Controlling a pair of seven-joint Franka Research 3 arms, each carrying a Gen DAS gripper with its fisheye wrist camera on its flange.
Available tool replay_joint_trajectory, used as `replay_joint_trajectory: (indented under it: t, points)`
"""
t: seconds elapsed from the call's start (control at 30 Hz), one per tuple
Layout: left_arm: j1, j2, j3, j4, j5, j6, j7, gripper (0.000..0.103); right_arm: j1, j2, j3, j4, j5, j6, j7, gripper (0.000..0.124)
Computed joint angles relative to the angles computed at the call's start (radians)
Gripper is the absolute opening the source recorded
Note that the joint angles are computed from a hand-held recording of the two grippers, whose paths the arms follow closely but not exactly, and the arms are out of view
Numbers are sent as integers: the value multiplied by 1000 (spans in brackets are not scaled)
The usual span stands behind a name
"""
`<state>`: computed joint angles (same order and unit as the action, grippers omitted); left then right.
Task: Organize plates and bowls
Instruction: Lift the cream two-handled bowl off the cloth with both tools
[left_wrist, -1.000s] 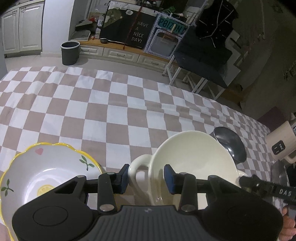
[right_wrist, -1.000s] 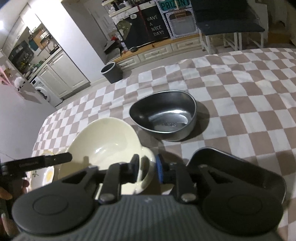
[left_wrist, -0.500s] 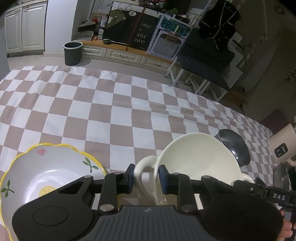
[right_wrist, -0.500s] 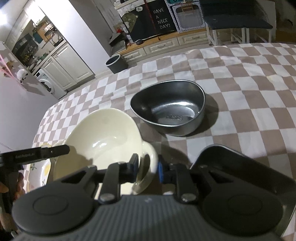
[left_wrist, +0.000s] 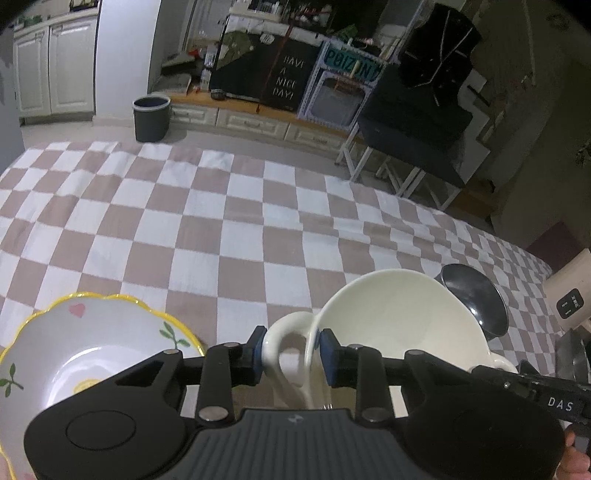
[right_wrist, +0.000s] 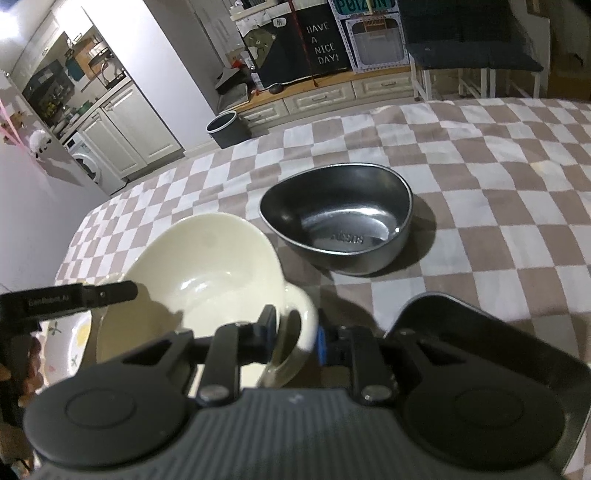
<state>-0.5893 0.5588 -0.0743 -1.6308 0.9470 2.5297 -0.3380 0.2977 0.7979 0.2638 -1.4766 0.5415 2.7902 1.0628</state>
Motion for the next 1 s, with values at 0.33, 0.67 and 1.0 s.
replay_joint_trajectory:
  t: [0.33,0.67,1.0]
  points:
    - [-12,-9,18,-16,61,24,-87,32,-27,-29,51,-72,23,122,-101,26]
    - [-45,-41,-5,30,98,-81,-98,32,-122,-103,155,-166,119,205,-194,26]
    - [-113,-107,-63,63,125,-287,-112,32,-281,-273,315,-336,381,230,-416,25]
